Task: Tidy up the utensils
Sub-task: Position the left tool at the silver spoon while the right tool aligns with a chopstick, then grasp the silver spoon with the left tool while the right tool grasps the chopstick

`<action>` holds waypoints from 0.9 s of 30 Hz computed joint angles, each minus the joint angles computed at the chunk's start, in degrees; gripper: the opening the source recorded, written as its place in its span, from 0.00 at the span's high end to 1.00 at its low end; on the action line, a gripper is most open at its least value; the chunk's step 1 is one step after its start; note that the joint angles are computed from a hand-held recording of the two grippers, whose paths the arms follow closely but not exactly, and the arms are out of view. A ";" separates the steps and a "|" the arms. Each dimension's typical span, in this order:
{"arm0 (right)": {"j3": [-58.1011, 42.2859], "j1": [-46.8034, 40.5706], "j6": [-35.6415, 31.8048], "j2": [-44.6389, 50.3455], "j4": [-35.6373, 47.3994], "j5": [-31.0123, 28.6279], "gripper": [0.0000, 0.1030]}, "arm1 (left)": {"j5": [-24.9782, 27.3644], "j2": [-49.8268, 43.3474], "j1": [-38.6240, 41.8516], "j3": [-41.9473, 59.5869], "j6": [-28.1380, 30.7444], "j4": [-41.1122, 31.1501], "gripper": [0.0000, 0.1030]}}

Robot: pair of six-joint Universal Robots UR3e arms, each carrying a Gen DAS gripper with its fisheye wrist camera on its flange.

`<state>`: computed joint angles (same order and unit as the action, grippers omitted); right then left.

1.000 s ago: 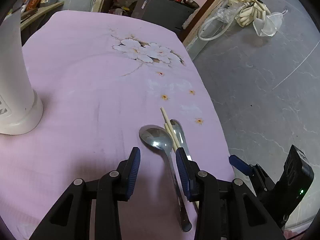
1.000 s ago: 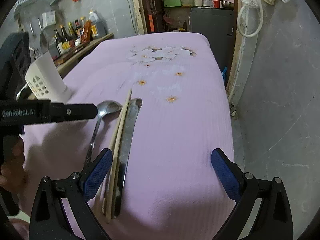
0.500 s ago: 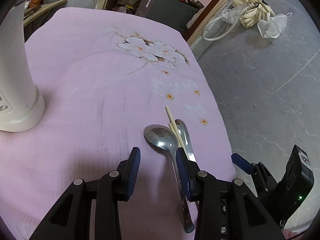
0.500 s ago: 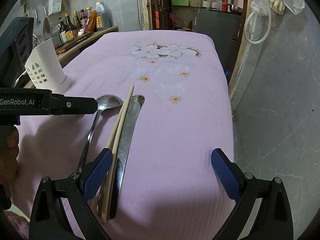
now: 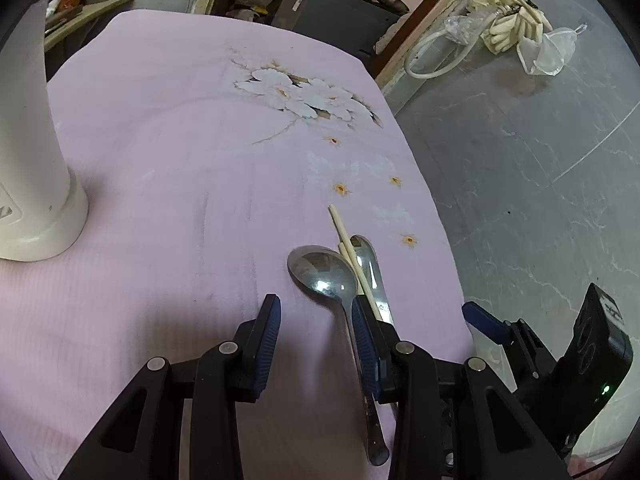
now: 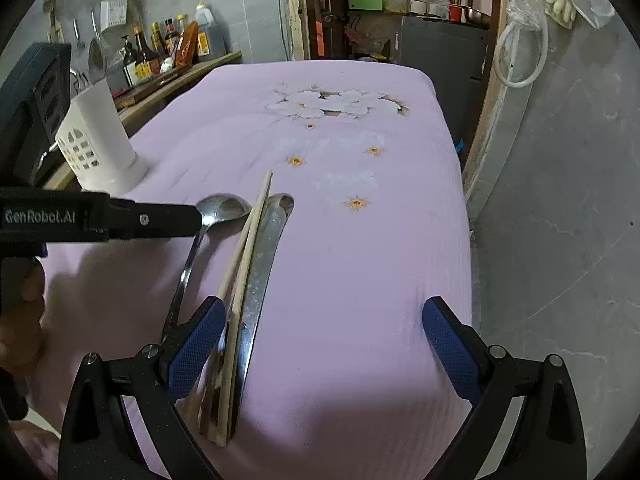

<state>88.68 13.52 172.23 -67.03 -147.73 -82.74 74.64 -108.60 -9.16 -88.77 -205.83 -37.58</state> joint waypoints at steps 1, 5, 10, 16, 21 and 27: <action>-0.22 0.36 -0.25 0.27 0.08 -0.97 0.06 | -0.03 0.01 0.02 -0.12 -0.07 0.13 0.66; 0.00 0.55 1.13 -0.02 0.07 -3.58 0.06 | -0.14 0.07 -0.09 -0.22 0.21 0.13 0.66; 0.12 -1.18 2.54 0.35 0.10 -4.30 0.06 | -0.99 -0.82 -0.27 1.34 1.92 -1.08 0.66; -2.70 -3.37 1.83 1.98 1.28 -0.27 0.25 | -1.71 -4.12 -0.14 6.90 3.25 -5.62 0.73; -8.93 -6.02 -0.44 4.44 4.90 7.16 0.27 | -4.15 -6.46 0.66 11.55 5.96 -10.65 0.75; -23.22 -7.20 -3.28 12.48 14.67 13.03 0.48 | -6.48 -6.66 1.57 11.82 6.82 -11.80 0.87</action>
<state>65.46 6.32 168.95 -54.55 -133.06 -69.71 68.16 -115.27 -7.59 -76.95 -199.01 -49.38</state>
